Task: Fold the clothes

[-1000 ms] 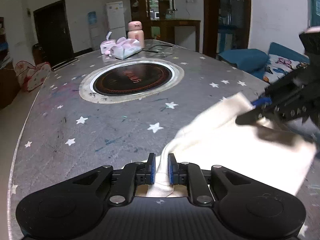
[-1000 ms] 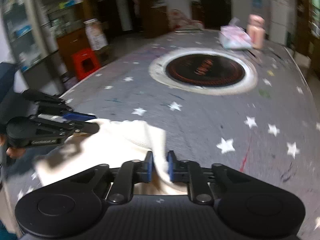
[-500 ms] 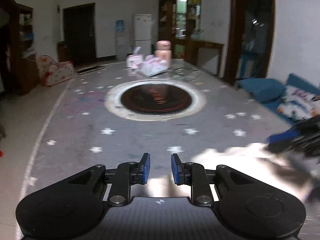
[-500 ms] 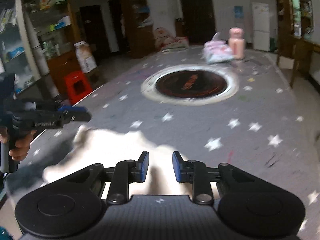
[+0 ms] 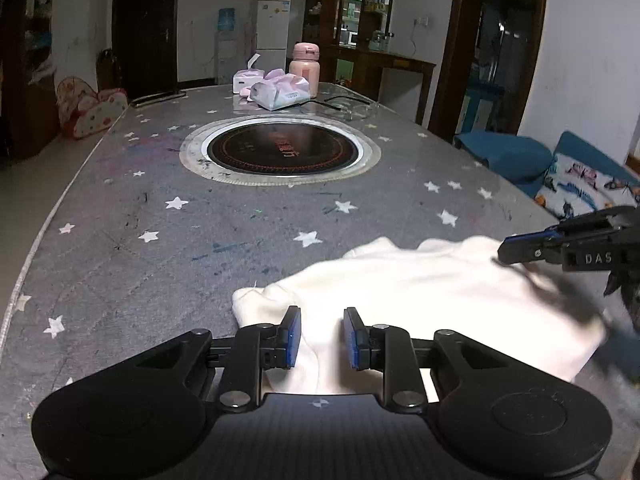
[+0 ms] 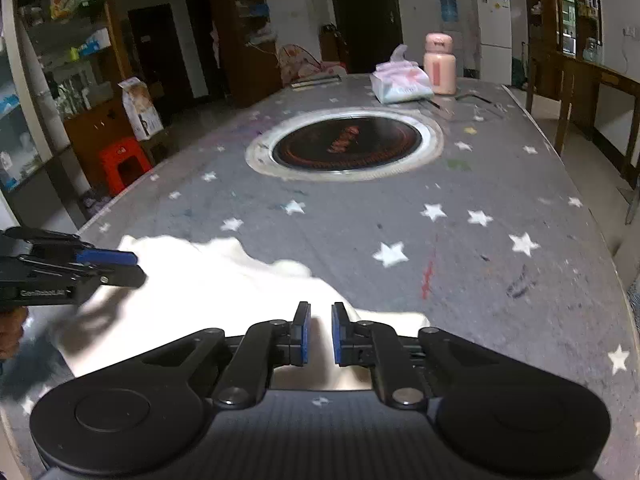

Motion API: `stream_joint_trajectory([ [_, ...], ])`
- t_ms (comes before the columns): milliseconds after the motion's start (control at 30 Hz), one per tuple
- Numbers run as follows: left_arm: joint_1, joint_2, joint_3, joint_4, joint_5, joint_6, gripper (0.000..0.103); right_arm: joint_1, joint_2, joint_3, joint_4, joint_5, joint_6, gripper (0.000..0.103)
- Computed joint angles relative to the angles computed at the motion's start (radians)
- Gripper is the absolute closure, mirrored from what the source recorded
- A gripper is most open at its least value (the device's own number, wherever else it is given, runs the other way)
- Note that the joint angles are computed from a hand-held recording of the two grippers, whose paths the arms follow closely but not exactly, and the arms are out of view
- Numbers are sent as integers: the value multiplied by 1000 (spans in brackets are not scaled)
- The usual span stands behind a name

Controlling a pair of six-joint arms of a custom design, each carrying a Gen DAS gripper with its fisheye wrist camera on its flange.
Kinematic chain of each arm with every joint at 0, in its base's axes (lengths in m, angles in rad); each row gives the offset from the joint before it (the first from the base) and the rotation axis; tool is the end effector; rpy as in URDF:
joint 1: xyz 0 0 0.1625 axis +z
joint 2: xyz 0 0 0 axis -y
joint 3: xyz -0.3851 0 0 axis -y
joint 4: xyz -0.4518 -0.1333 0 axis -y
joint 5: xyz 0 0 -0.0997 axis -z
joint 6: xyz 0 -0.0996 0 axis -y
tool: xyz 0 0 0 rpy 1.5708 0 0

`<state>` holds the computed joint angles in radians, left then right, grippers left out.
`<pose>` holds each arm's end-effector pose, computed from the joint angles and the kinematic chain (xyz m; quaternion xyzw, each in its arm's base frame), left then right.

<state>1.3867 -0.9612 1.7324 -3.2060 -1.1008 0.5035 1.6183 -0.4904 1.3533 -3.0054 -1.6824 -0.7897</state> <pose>0.0515 -0.6980 0.1815 0.2059 0.8643 -0.3684 0.2735 0.1587 -0.7642 -0.0287 0.3750 -0.8816 0.2430 0.1520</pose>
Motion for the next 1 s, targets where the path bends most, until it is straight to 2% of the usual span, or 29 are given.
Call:
stream_joint_trajectory([
  [100,-5,17,-25,15,-14,-5,77,6,10,-17,39,33,7,93],
  [267,-2,74,-100,61,5,-21,77,13,80,-107,73,-6,17,93],
  [367,7,90,-124,70,6,-31,77,7,83,-116,62,-10,34,94],
  [633,2,86,-103,32,6,-18,73,-8,-65,91,0,22,-33,93],
  [733,-4,82,-93,21,14,-18,73,-18,-98,158,-41,-7,-66,93],
  [900,-28,38,-20,-24,10,14,67,-32,-124,203,-125,-26,-37,89],
  [1000,-45,-3,52,-47,-16,28,64,-36,-156,244,-157,16,-40,88],
])
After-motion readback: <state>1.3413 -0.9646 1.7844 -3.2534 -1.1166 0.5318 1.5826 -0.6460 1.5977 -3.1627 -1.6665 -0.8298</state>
